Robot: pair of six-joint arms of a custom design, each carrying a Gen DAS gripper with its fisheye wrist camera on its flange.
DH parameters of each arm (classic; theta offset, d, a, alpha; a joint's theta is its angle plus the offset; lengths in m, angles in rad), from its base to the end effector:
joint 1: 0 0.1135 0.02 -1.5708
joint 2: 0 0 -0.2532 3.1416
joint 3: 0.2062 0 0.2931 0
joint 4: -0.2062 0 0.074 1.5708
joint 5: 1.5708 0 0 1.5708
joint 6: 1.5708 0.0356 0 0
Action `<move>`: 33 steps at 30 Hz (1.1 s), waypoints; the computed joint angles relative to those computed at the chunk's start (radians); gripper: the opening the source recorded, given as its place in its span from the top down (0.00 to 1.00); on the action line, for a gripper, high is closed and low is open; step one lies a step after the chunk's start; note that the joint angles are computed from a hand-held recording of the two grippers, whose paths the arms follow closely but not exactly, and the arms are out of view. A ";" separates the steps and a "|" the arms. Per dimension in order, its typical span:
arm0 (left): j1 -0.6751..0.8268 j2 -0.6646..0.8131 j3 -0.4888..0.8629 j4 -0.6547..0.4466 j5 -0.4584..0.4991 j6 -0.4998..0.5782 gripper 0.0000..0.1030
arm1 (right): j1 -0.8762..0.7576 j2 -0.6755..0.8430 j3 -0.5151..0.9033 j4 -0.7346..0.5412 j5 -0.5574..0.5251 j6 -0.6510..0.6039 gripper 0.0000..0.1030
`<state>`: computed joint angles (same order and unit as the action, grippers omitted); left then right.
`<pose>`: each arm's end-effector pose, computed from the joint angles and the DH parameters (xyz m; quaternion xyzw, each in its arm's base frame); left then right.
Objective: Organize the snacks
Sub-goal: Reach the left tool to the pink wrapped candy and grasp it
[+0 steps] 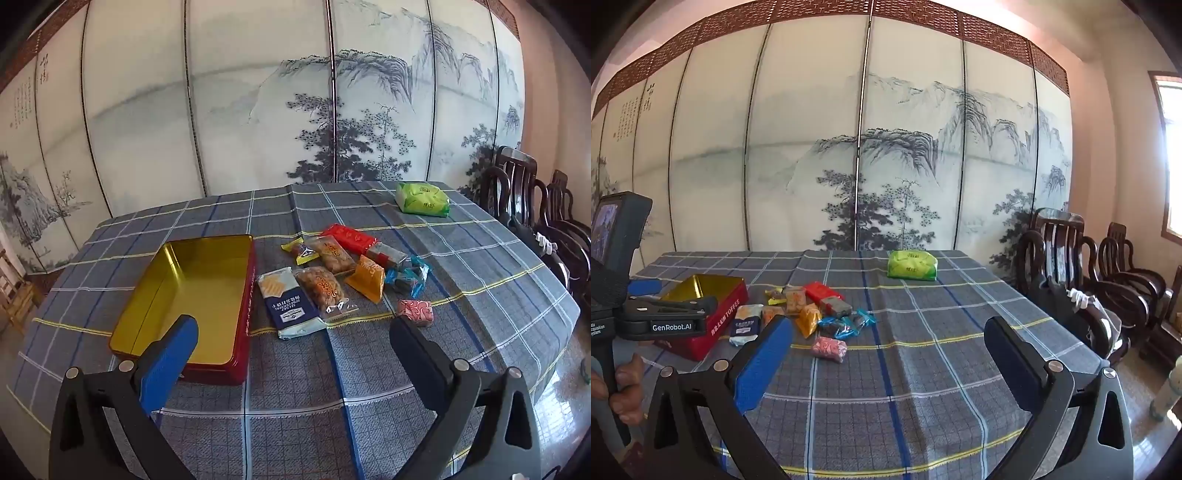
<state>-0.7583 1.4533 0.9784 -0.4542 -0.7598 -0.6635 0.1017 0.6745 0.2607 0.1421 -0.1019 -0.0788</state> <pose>0.2584 -0.2110 0.2072 -0.0751 0.8859 0.0755 0.4516 0.2130 0.0254 0.1819 -0.1024 0.7893 0.0475 0.6035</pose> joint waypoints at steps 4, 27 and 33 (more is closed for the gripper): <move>-0.009 0.004 -0.010 0.041 0.024 0.021 0.00 | 0.018 0.018 -0.005 0.031 0.018 0.000 0.00; 0.143 0.157 0.004 0.223 0.501 0.216 0.03 | -0.076 0.701 0.248 0.240 -0.140 0.072 0.00; 0.155 0.343 0.213 0.193 0.632 0.282 0.25 | -0.125 0.843 0.325 0.260 -0.169 0.072 0.00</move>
<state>-0.6036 1.7960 1.1911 -0.2611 -0.1280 -0.3814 -0.0230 1.5172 0.5854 0.4017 -0.2708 -0.0067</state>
